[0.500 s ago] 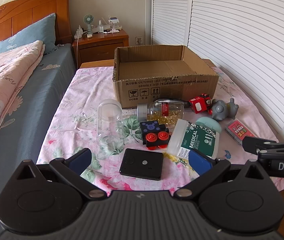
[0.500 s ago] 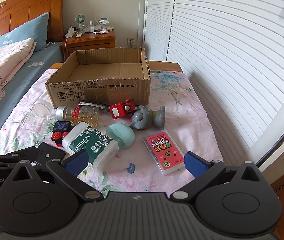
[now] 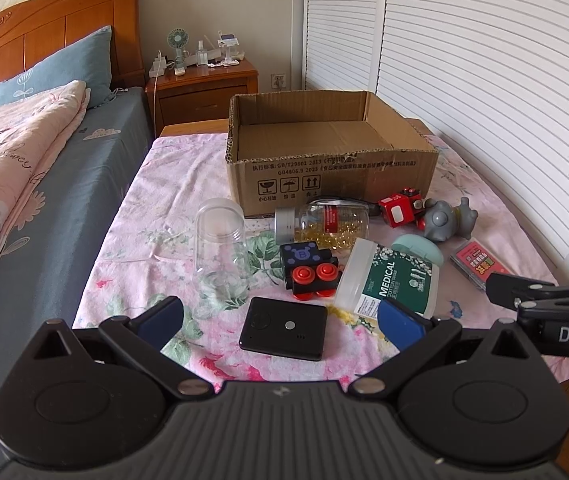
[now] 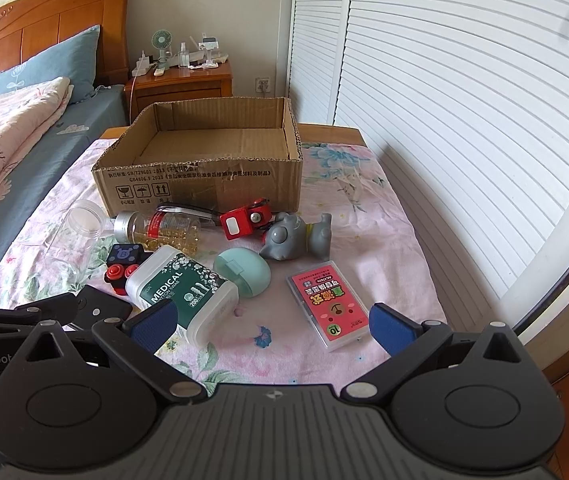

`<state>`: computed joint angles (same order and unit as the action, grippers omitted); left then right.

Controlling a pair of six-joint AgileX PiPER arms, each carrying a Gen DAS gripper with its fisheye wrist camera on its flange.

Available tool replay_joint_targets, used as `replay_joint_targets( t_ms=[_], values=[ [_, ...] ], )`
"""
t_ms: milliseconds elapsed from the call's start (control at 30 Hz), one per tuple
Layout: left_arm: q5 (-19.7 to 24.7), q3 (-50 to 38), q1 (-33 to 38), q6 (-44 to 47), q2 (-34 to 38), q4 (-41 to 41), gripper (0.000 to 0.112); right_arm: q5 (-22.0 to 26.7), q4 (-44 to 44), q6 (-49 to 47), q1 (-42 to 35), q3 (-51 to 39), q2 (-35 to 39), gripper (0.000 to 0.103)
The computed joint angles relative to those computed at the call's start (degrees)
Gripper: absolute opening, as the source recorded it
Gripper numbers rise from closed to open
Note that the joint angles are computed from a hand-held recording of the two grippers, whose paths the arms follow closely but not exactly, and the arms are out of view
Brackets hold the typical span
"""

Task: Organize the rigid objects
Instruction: 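Grasp the black square pad with the left tool while the right tool approaches the pink card box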

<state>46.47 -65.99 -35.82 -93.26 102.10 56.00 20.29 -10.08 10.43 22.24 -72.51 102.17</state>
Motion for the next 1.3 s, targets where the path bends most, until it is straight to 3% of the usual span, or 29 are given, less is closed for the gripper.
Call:
replay_joint_targets(
  t_ms=[500, 767, 1000, 1133, 1300],
  values=[
    [-3.1, 0.7, 1.2, 3.0, 0.1, 1.6, 0.102, -0.9, 1.2, -2.5, -0.2, -0.2, 0.4, 0.103],
    [-11.1, 4.7, 4.1, 4.6, -1.1, 4.5, 0.102, -2.7, 3.9, -6.3, -0.9, -0.1, 1.1, 0.103],
    [-17.8, 8.6, 7.5, 0.9, 0.4, 9.3, 0.102, -5.1, 13.2, -16.8, -2.7, 0.3, 2.5, 0.103],
    [-23.8, 8.4, 11.1, 7.5, 2.5, 3.1, 0.102, -6.9, 21.4, -27.2, -4.1, 0.8, 4.0, 0.103],
    [-24.9, 5.8, 13.1, 18.4, 6.1, -6.5, 0.102, -7.8, 25.0, -34.6, -6.3, 1.1, 6.8, 0.103]
  ],
)
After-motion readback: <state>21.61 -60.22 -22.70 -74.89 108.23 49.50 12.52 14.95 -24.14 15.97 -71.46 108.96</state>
